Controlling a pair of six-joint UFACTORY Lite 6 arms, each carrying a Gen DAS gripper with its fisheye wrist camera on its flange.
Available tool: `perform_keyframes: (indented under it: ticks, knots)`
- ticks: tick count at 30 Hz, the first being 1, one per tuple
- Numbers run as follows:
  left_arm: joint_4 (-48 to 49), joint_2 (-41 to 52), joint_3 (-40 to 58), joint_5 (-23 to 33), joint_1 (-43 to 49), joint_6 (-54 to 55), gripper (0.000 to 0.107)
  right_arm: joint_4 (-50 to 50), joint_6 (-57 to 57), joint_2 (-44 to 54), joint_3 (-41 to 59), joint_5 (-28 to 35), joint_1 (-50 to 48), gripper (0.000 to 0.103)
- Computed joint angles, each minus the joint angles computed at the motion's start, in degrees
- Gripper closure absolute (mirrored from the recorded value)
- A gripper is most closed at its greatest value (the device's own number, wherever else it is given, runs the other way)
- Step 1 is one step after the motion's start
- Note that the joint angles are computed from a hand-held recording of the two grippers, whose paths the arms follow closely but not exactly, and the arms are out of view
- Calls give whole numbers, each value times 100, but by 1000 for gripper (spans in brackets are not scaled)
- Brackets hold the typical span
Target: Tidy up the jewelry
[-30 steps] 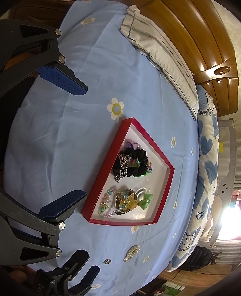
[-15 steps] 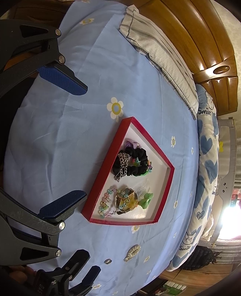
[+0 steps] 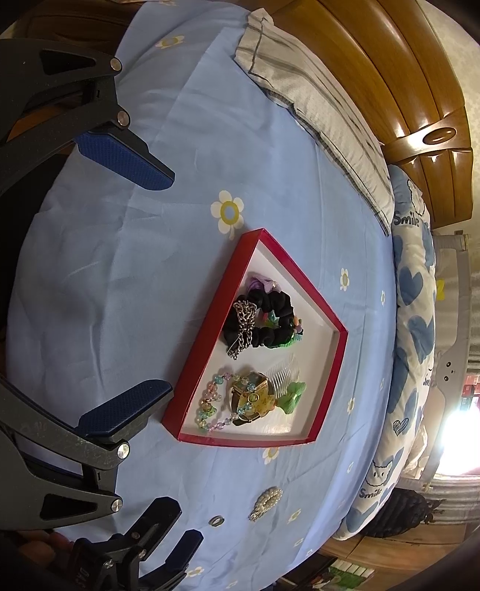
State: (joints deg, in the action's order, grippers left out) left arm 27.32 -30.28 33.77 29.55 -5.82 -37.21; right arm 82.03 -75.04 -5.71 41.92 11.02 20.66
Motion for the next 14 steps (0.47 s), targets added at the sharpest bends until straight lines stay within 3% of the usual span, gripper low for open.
perform_keyframes:
  ticks: [14]
  knots:
    - [-216, 299, 139, -186, -14, 208, 4, -439, 404, 187, 187, 160, -241, 1]
